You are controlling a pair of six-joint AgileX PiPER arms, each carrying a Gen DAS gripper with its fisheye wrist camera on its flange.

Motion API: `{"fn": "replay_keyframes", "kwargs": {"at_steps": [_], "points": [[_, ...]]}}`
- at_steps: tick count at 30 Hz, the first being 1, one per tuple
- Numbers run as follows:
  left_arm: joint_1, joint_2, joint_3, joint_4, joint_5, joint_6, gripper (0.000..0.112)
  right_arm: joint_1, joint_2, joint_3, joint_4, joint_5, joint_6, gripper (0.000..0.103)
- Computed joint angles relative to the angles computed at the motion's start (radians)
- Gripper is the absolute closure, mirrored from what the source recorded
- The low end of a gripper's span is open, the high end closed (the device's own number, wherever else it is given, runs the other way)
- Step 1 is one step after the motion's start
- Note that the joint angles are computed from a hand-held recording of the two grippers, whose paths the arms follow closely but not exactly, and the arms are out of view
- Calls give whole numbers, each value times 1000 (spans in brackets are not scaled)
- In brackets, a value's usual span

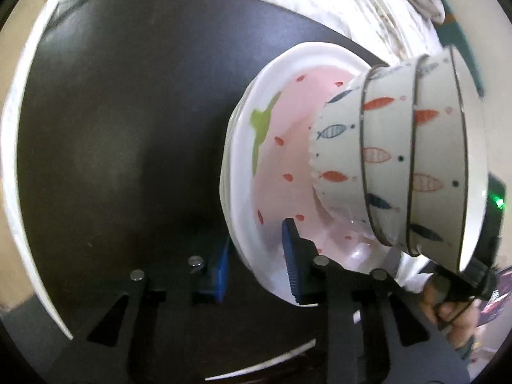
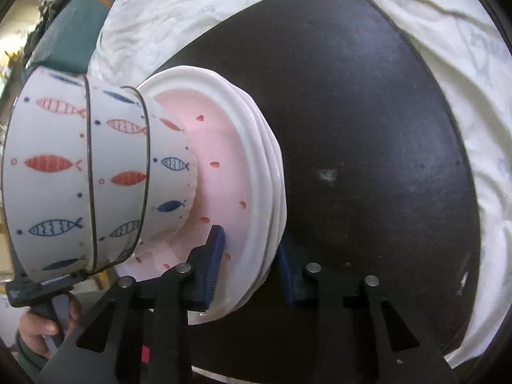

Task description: Organize plates and bowls

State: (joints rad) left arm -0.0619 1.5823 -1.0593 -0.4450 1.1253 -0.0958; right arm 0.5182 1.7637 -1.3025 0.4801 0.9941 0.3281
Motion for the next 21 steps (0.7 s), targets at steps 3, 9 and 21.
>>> {"fn": "replay_keyframes", "kwargs": {"at_steps": [3, 9, 21], "points": [[-7, 10, -16, 8, 2, -30, 86, 1, 2, -8, -13, -4, 33, 69], [4, 60, -86, 35, -8, -66, 86, -4, 61, -91, -39, 19, 71, 68], [15, 167, -247, 118, -7, -182, 84, -19, 235, -332, -42, 26, 107, 68]]}}
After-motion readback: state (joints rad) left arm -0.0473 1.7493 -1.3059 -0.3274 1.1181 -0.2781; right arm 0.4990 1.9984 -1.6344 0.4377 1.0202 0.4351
